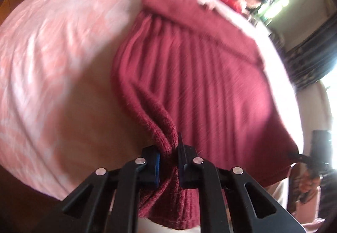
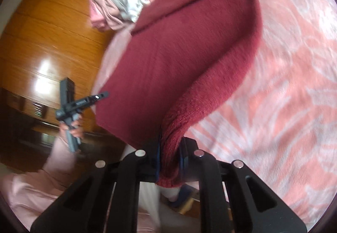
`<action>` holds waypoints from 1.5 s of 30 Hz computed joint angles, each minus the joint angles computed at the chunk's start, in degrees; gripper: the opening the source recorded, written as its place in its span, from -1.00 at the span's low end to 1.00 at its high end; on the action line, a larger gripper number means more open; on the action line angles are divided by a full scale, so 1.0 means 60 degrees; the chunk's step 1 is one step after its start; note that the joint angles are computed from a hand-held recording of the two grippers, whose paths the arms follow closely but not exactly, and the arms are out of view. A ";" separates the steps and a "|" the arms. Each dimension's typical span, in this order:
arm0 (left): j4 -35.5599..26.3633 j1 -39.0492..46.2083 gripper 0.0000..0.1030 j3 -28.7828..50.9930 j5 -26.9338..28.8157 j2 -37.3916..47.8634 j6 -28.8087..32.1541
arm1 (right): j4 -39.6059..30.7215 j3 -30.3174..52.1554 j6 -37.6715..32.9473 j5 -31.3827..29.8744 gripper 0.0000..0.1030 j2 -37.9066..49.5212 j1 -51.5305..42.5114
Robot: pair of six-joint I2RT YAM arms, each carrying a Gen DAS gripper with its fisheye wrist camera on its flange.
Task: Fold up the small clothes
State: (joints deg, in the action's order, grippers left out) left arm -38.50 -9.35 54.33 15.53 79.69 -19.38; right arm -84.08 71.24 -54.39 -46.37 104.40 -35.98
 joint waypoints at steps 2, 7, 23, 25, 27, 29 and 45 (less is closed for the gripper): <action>0.0037 0.0155 -0.76 0.0606 0.0221 0.0243 -0.0094 | -0.0316 0.0794 0.0203 -0.0372 -0.78 0.0357 0.0093; 0.0181 0.0640 -0.76 0.2270 0.0298 0.1648 -0.0367 | -0.0032 0.3005 0.1856 -0.0891 -0.78 0.1423 0.0582; -0.0589 0.1334 -0.71 0.7166 0.0231 0.7124 -0.1430 | 0.0472 0.9988 0.7056 0.0274 -0.61 0.6954 0.1706; -0.0876 0.1659 -0.68 0.7522 0.1015 0.7390 -0.1620 | 0.0195 1.0567 0.7234 -0.0058 -0.59 0.7249 0.1432; -0.1179 0.2058 -0.64 0.7783 0.1872 0.7540 -0.1755 | 0.0317 1.0989 0.7451 -0.0053 -0.56 0.7337 0.1254; -0.1134 0.2342 -0.65 0.7774 0.2303 0.7452 -0.1933 | 0.0364 1.1396 0.7480 0.0136 -0.52 0.7326 0.1151; -0.1763 0.2087 0.00 0.6384 -0.0262 0.5771 0.0997 | 0.0441 0.8484 0.3983 0.1844 -0.17 0.5188 0.1559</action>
State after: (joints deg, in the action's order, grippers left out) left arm -49.08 3.17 92.63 13.95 114.31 -13.40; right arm -81.44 122.14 -30.49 -35.30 135.53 -26.62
